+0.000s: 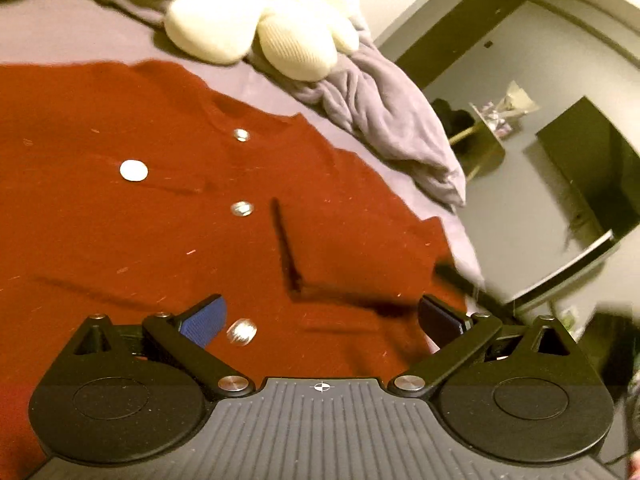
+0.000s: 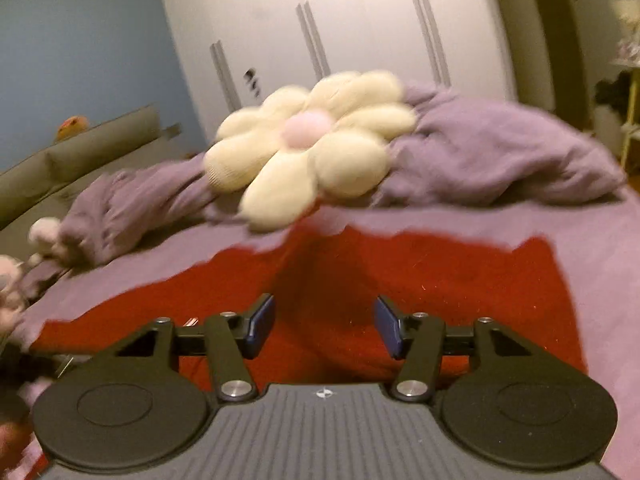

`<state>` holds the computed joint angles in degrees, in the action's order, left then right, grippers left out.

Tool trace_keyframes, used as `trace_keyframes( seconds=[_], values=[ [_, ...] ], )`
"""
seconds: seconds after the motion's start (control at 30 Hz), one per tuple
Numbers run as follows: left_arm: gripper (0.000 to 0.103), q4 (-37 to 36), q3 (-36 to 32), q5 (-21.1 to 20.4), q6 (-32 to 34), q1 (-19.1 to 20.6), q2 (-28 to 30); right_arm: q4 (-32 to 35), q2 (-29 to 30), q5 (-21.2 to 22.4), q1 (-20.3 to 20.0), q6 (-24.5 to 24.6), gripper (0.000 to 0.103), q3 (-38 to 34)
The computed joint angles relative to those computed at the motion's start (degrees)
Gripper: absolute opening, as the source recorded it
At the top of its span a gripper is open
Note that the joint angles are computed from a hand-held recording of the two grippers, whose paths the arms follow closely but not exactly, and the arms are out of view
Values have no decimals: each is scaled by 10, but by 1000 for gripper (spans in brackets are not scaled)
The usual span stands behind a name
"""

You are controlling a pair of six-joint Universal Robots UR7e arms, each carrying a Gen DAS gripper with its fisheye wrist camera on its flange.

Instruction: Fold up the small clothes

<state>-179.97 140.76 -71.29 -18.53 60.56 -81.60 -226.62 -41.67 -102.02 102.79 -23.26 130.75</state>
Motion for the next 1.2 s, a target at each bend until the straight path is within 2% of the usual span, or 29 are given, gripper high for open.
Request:
trace_keyframes(
  seconds=[0.03, 0.13, 0.2, 0.23, 0.3, 0.33, 0.43, 0.53, 0.57, 0.6, 0.63, 0.7, 0.77, 0.9, 0.93, 1.1, 1.2],
  values=[
    [103, -4, -15, -17, 3, 14, 20, 3, -1, 0, -1, 8, 54, 7],
    [103, -17, -51, -24, 5, 39, 71, 2, -4, -18, -8, 32, 53, 33],
    [102, -24, -73, -46, -9, 59, 102, -8, -15, -10, -30, 47, 53, 61],
    [100, -28, -84, -62, -18, 68, 116, -18, -17, -2, -39, 63, 53, 75],
    [88, -24, -102, -85, -33, 83, 137, -56, -7, 13, -54, 91, 53, 101],
    [86, -19, -111, -93, -36, 87, 147, -75, -6, 24, -67, 100, 53, 113],
    [81, -3, -134, -93, -39, 90, 176, -111, 5, 39, -82, 132, 53, 130],
    [57, 17, -151, -71, -34, 84, 199, -121, 16, 46, -90, 147, 53, 133],
    [37, 18, -154, -55, -35, 78, 205, -120, 18, 47, -92, 149, 53, 133],
    [22, 20, -157, -50, -35, 76, 210, -117, 18, 45, -90, 152, 53, 133],
    [13, 29, -163, -56, -42, 78, 214, -115, 17, 42, -89, 154, 53, 131],
    [13, -2, -157, -56, -54, 76, 218, -110, 14, 39, -82, 157, 50, 127],
    [12, -21, -153, -48, -38, 68, 215, -98, 7, 32, -72, 161, 45, 120],
    [12, -17, -143, -57, -8, 64, 167, -87, -3, 21, -63, 182, 45, 107],
    [12, -17, -140, -47, 6, 62, 153, -84, -7, 25, -64, 189, 45, 106],
    [12, -5, -124, 36, 56, 68, 71, -58, -10, 30, -61, 216, 45, 80],
    [12, -19, -120, 135, 81, 76, 55, -42, -4, 29, -62, 235, 45, 62]
  ],
)
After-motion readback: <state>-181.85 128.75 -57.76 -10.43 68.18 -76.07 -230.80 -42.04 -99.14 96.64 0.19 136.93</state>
